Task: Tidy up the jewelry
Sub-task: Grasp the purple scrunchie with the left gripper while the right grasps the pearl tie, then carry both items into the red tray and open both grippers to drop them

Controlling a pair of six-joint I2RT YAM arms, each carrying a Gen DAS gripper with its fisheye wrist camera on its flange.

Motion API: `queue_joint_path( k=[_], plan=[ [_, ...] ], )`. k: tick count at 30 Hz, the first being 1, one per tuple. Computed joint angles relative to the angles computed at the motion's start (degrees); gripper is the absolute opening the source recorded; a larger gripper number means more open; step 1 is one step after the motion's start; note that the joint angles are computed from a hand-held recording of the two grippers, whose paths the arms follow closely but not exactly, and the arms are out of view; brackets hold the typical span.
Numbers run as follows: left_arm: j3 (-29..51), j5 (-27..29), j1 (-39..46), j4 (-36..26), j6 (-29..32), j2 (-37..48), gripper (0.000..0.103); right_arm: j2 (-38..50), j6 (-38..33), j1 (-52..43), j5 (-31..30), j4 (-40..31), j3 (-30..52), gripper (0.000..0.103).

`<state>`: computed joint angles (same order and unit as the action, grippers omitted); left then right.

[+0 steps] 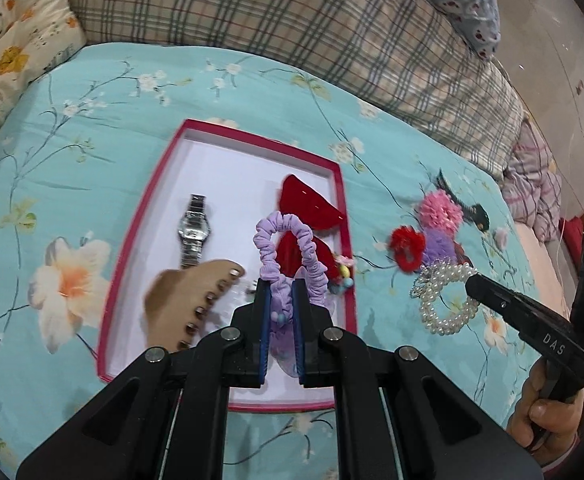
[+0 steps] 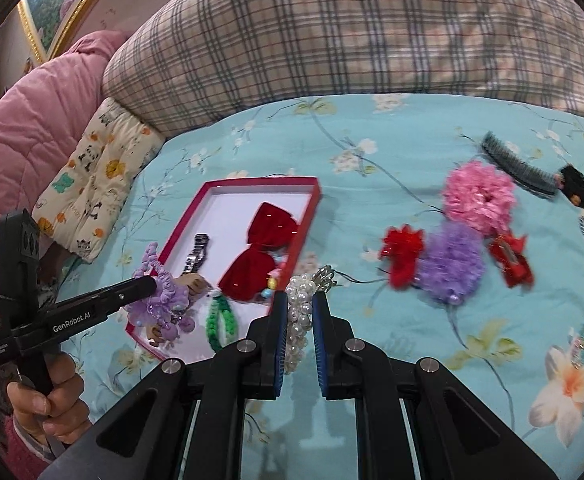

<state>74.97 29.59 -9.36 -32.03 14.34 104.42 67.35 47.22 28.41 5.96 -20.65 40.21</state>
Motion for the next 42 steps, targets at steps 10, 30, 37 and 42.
queue_joint_path(
  k=[10, 30, 37, 42],
  plan=[
    [8.2, -0.3, 2.1, -1.5, -1.0, 5.9, 0.008, 10.5, -2.7, 0.1, -1.5, 4.7, 8.1, 0.011],
    [31.7, -5.1, -1.2, -8.0, -4.9, 24.4, 0.008, 29.9, -4.6, -5.9, -7.8, 15.0, 18.5, 0.011],
    [41.0, -10.7, -3.5, -11.7, -5.8, 31.9, 0.008, 36.4, -3.4, -7.6, -10.1, 17.6, 19.2, 0.011],
    [43.1, -12.1, -4.0, -12.9, -5.6, 33.7, 0.008, 37.9, -4.3, -7.7, -10.1, 17.2, 19.0, 0.010]
  ],
)
